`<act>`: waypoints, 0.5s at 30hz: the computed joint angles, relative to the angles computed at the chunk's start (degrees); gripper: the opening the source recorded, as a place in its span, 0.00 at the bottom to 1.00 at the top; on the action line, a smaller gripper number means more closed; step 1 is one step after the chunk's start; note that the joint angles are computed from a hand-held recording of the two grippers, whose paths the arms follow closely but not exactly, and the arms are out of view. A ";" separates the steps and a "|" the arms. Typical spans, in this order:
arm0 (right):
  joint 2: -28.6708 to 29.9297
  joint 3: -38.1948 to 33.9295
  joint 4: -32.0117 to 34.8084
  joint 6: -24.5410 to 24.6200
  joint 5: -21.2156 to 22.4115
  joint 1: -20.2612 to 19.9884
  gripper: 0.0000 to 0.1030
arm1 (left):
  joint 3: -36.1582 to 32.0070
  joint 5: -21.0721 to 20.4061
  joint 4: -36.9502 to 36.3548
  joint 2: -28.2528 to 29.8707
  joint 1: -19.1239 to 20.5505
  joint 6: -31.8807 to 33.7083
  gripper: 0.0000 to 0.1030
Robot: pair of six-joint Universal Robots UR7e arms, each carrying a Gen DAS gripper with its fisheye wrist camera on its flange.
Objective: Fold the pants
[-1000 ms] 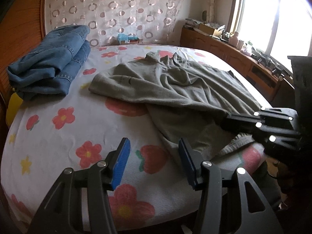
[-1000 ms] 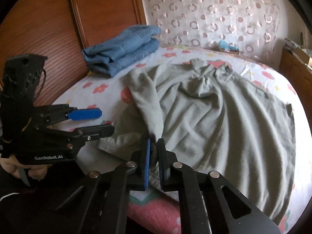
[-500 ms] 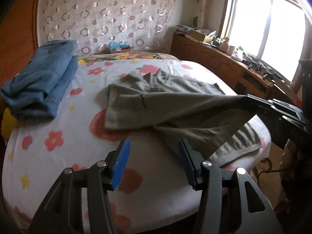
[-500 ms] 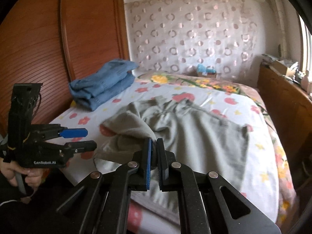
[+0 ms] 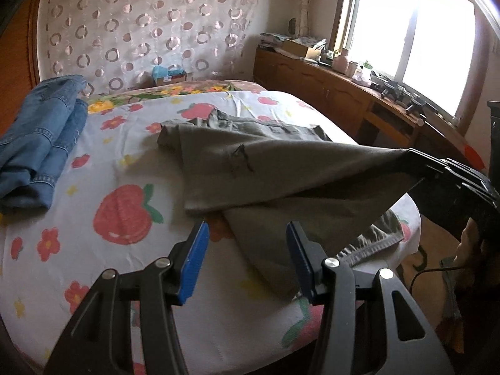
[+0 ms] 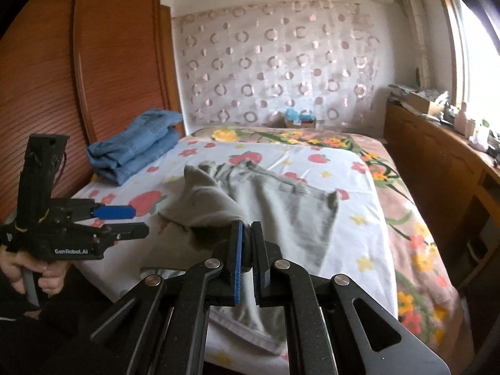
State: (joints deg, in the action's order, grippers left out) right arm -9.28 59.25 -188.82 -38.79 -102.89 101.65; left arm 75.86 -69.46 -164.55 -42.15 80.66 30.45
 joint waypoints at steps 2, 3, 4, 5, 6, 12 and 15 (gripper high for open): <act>-0.67 1.25 -0.81 0.22 0.04 -0.31 0.03 | -0.08 0.39 -0.07 0.18 -0.04 0.14 0.49; -0.92 1.73 -1.24 0.23 -0.01 -0.43 0.03 | -0.09 0.24 -0.15 0.20 0.01 0.17 0.49; -1.17 2.31 -1.74 0.29 -0.20 -0.57 0.03 | -0.12 0.30 -0.14 0.26 0.01 0.06 0.49; -1.32 2.74 -2.26 0.32 -0.43 -0.66 0.03 | -0.17 0.29 0.01 0.27 -0.03 -0.13 0.49; -1.48 2.99 -2.43 0.42 -0.58 -0.76 0.03 | -0.17 0.20 -0.01 0.32 -0.02 -0.12 0.49; -2.62 6.03 -2.33 1.43 -2.46 -1.60 0.03 | -0.40 1.01 0.15 0.86 0.01 0.52 0.49; -2.48 6.67 -2.27 1.72 -3.77 -2.11 0.03 | -0.46 1.38 0.34 1.21 -0.05 0.56 0.49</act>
